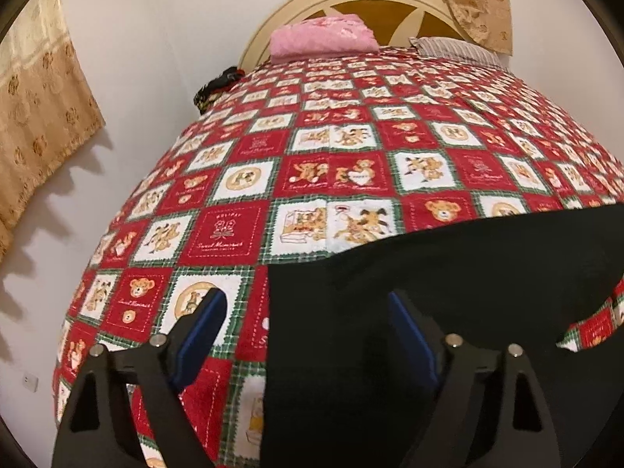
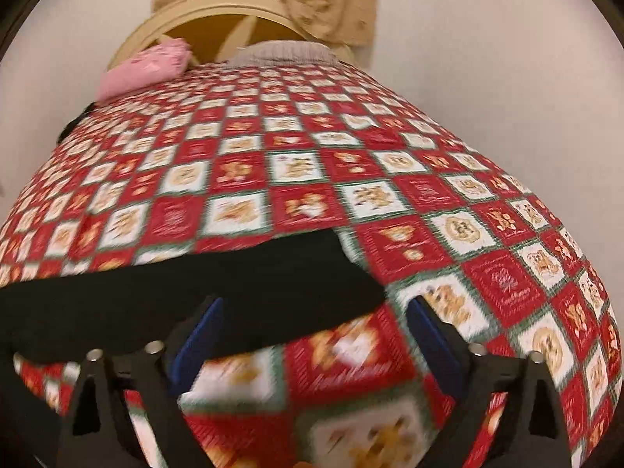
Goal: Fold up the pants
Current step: 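Lower both grippers onto the black pants waistband and close on it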
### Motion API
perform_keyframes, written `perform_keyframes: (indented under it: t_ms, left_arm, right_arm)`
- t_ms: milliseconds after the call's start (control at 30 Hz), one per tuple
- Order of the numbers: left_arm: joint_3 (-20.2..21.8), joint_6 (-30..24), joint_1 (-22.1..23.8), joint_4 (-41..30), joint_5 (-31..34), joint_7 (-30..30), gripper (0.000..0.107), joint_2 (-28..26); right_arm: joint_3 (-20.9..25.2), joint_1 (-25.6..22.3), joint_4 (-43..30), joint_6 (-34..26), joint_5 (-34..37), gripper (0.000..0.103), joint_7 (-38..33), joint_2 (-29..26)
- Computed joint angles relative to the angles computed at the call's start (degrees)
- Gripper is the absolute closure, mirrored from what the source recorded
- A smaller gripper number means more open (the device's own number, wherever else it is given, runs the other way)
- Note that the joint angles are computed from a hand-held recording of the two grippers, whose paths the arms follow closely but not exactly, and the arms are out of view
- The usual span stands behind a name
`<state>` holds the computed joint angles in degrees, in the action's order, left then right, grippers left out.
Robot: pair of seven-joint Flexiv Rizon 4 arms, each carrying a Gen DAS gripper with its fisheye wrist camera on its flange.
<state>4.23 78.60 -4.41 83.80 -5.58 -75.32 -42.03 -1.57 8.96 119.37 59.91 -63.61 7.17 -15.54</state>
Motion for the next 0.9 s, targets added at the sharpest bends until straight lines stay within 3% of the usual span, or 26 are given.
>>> perform_keyframes:
  t_ms: [233, 367, 600, 733, 833, 900]
  left_arm:
    - [-2.8, -5.5, 3.1, -4.5, -3.7, 0.4, 0.02, -3.3]
    - [-4.3, -9.2, 4.7, -6.5, -4.9, 2.0, 0.033, -4.5]
    - [-7.8, -10.2, 7.8, -7.2, -7.8, 7.0, 0.033, -5.1]
    - [-7.2, -13.7, 6.9, -11.6, -8.4, 7.8, 0.033, -7.7]
    - [-5.4, -17.2, 5.4, -16.2, -7.3, 7.1, 0.034, -10.5]
    - [-5.9, -19.5, 5.6, -18.3, -7.6, 7.1, 0.041, -11.9]
  right_arm:
    - [-2.8, -2.7, -4.5, 6.6, 7.1, 0.014, -5.6, -6.3]
    - [-3.1, -2.6, -6.8, 7.4, 13.5, 0.015, -12.5, -9.4]
    - [-3.5, -2.3, -7.5, 12.2, 23.9, 0.017, -21.6, -12.1]
    - [-4.3, -1.3, -8.1, 13.1, 28.7, 0.018, -24.5, -13.0]
    - [-3.7, -1.1, -9.3, 11.8, 32.0, 0.024, -28.4, -13.5]
    - [-3.3, -1.1, -10.0, 10.9, 33.7, 0.027, -30.9, -13.7]
